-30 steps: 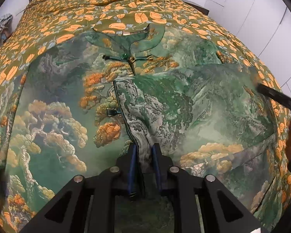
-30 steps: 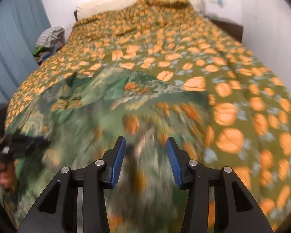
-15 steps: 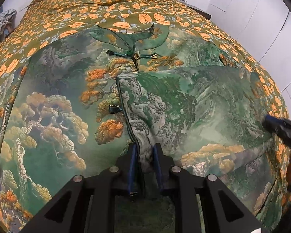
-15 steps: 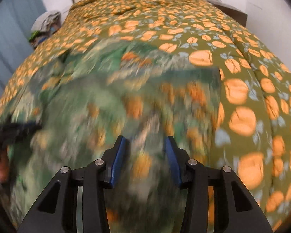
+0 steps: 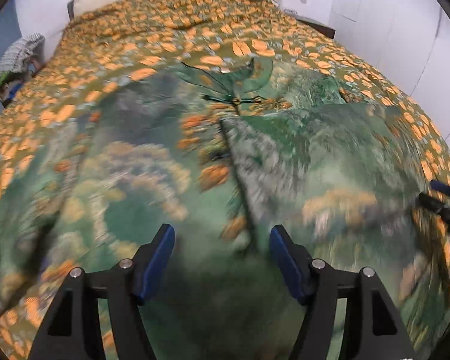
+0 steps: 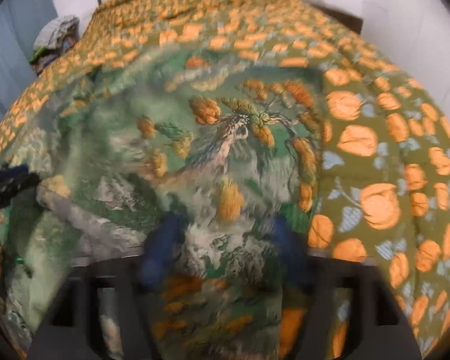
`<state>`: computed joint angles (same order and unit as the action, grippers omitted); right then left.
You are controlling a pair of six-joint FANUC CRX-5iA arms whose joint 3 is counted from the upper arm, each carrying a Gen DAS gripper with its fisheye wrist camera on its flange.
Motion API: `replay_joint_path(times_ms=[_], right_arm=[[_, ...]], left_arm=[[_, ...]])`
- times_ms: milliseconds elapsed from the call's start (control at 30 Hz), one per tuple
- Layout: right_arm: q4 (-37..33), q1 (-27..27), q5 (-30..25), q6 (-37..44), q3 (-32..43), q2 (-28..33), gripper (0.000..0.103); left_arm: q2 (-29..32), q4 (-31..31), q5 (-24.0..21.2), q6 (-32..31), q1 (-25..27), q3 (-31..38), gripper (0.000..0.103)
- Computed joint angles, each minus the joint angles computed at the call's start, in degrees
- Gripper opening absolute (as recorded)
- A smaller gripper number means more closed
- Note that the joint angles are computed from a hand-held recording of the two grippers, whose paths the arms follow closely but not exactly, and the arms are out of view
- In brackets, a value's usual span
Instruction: Fold large clothes
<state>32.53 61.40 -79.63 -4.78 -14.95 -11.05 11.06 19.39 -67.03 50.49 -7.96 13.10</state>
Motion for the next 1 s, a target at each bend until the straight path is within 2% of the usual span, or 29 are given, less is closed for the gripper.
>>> replay_joint_path(times_ms=[100,233,333,433,533,633,700,800,867,1000], right_arm=[[3.7,6.1,-3.5,-4.6,0.3,-0.7,0.096],[7.7,14.8,-9.9,-9.3,3.4,1.8,0.097],[10.5,19.7,-13.0,-12.9,6.0,5.1,0.098],[12.2,23.6,-15.2,-17.3,9.2,9.1,0.098],[12.2,25.5,-14.6,-18.9,12.1,12.1,0.098],[12.1,25.8,-14.7,-14.6,15.2,14.3,0.098],[12.5,25.9,-15.9,-11.7,17.3,15.7,0.098],[13.6,26.0,-17.0,-9.7,19.4,17.1,0.098],[14.2,26.0,-17.0,-9.3,19.9,17.3,0.098],[14.4,26.5,-17.4,-8.9,20.6,18.0,0.098]], left_arm=[[-5.9,2.0,2.0,-5.8,4.5,-6.5,0.068],[-9.9,3.3,-1.4,-9.0,10.9,-10.3,0.069],[-11.8,4.3,-6.0,-8.2,16.1,-12.2,0.069],[-13.6,2.4,-8.1,-5.2,19.2,-13.5,0.069],[-16.2,1.0,-7.0,-6.2,21.0,-14.9,0.069],[-17.8,1.5,-3.9,-8.8,22.9,-15.2,0.069],[-17.1,2.8,-2.9,-8.7,24.6,-14.0,0.069],[-12.1,7.8,-5.9,-8.3,27.9,-9.1,0.069],[-8.2,8.9,-6.9,-7.1,29.4,-4.4,0.069],[2.2,7.9,-9.4,-3.3,32.2,9.3,0.069]])
